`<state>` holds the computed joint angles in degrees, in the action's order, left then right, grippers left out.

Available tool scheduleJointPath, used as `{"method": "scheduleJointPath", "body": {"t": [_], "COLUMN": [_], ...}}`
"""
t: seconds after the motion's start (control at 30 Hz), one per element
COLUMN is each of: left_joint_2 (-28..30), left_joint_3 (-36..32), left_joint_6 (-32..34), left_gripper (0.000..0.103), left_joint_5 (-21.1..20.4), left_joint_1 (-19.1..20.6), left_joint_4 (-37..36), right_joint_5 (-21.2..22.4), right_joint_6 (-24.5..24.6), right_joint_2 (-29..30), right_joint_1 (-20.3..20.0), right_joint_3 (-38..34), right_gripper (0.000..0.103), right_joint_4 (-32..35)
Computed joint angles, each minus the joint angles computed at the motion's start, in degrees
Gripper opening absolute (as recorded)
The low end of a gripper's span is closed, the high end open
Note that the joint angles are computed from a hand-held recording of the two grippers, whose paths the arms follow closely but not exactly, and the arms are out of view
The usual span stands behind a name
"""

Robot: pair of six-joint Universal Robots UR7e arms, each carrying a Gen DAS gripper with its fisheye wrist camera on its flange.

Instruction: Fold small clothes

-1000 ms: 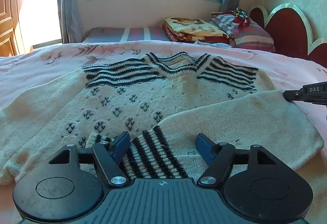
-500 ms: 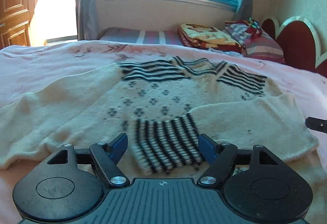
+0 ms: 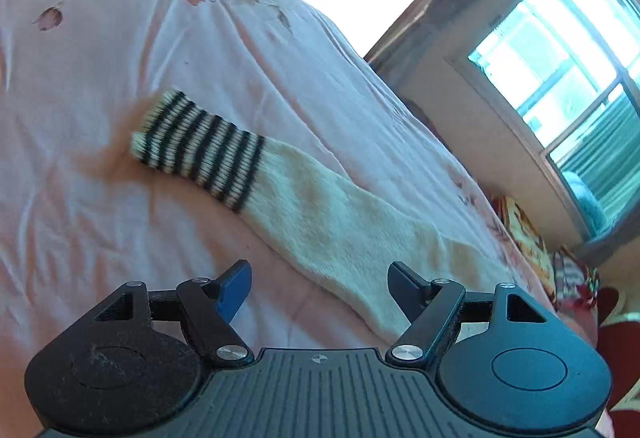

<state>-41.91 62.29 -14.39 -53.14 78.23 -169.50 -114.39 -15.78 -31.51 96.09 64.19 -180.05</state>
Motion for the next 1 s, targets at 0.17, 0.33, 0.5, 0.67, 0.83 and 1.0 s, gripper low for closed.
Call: {"method": "scheduleJointPath", "body": {"t": [0.17,0.33,0.5,0.67,0.83,1.0], "left_joint_2": [1.70,4.79,8.29,11.42,12.31,13.07], "left_joint_3": [-3.26,-9.37,-16.66,-20.98,-21.51,-20.80], "left_joint_6": [-3.51,-1.62,9.02,21.94,25.28,26.89], "left_gripper": [0.061,0.053,0.005,0.005,0.005,0.005], "left_joint_5": [-4.88,-4.88,1.37,2.65,1.82,-0.02], "left_joint_1": [2.93,3.61,1.89,-0.83,-2.73,-4.62], "left_joint_4": [-3.04,0.05,6.37,6.66,7.42,8.92], "right_joint_5": [-1.04,-2.61,-4.46,-5.45,-5.23,-4.87], "right_joint_6": [0.25,0.12,0.22,1.41,2.23,2.52], "right_joint_2": [1.59,1.95,2.39,2.04,1.59,0.68], "right_joint_1": [1.43,2.31,2.72,2.48,2.22,1.76], "right_joint_3": [-2.27,-2.87,-4.04,-3.62,-2.61,-1.52], "right_gripper": [0.021,0.021,0.021,0.021,0.021,0.021], "right_joint_4": [0.83,0.66,0.75,0.40,-0.28,-0.88]}}
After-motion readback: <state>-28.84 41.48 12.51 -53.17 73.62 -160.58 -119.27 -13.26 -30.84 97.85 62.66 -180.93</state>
